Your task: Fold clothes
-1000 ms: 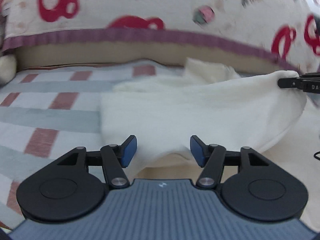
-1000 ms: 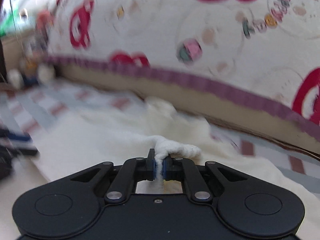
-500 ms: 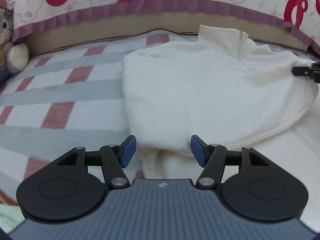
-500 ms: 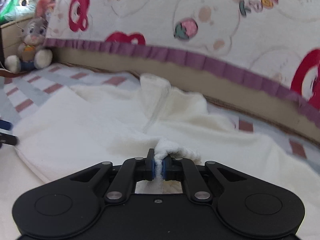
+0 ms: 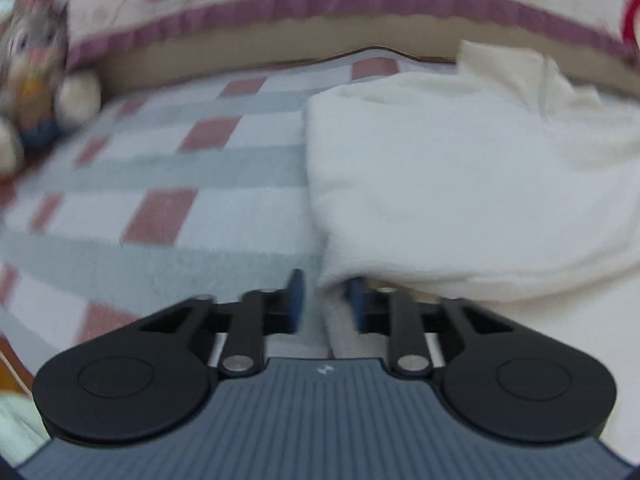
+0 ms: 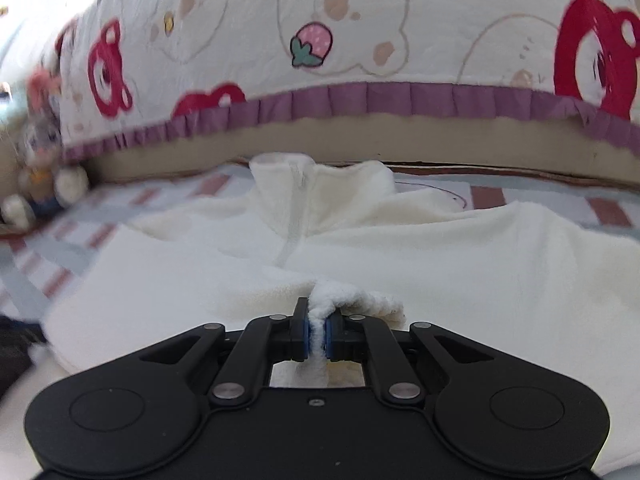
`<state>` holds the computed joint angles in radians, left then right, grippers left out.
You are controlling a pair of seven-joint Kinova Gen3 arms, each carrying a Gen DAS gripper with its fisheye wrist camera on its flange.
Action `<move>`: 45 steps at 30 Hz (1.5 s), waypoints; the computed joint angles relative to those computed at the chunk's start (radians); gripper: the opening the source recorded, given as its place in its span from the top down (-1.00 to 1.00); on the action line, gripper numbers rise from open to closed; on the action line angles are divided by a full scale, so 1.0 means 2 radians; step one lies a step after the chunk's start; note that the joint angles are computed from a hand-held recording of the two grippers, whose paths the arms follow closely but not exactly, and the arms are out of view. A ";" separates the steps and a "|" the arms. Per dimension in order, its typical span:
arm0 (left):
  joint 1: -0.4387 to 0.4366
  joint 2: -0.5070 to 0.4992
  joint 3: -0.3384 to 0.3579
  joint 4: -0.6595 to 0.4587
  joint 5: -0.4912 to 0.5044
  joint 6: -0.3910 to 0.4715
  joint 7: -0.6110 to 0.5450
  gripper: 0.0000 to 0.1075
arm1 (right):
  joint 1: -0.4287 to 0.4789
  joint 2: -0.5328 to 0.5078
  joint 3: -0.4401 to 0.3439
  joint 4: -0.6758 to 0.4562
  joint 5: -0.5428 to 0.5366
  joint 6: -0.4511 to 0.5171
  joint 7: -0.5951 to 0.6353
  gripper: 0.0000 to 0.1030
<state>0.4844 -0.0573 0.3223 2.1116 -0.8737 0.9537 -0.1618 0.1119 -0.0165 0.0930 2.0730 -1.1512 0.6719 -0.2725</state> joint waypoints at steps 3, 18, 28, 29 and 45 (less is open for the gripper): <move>0.003 0.005 -0.002 -0.001 0.002 0.009 0.018 0.69 | 0.050 -0.048 -0.044 0.006 0.027 -0.011 -0.011 0.87; 0.027 -0.025 -0.084 0.001 0.081 -0.047 -0.082 0.45 | 0.332 -0.044 -0.368 0.007 0.259 -0.072 -0.306 0.89; -0.101 -0.122 -0.087 0.021 0.220 -0.151 -0.196 0.10 | 0.507 0.002 -0.481 -0.027 0.190 0.016 -0.265 0.56; -0.112 -0.122 -0.077 0.027 0.215 -0.166 -0.192 0.11 | 0.507 0.025 -0.465 -0.033 0.170 0.036 -0.283 0.46; -0.071 0.016 0.039 -0.049 0.124 -0.092 -0.230 0.07 | 0.414 0.008 -0.302 -0.059 0.180 0.109 -0.369 0.03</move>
<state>0.3419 -0.0245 0.4006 2.0131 -0.6250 0.7699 -0.6212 0.9407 -0.0006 -0.5100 1.9546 -0.7921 0.8897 -1.0100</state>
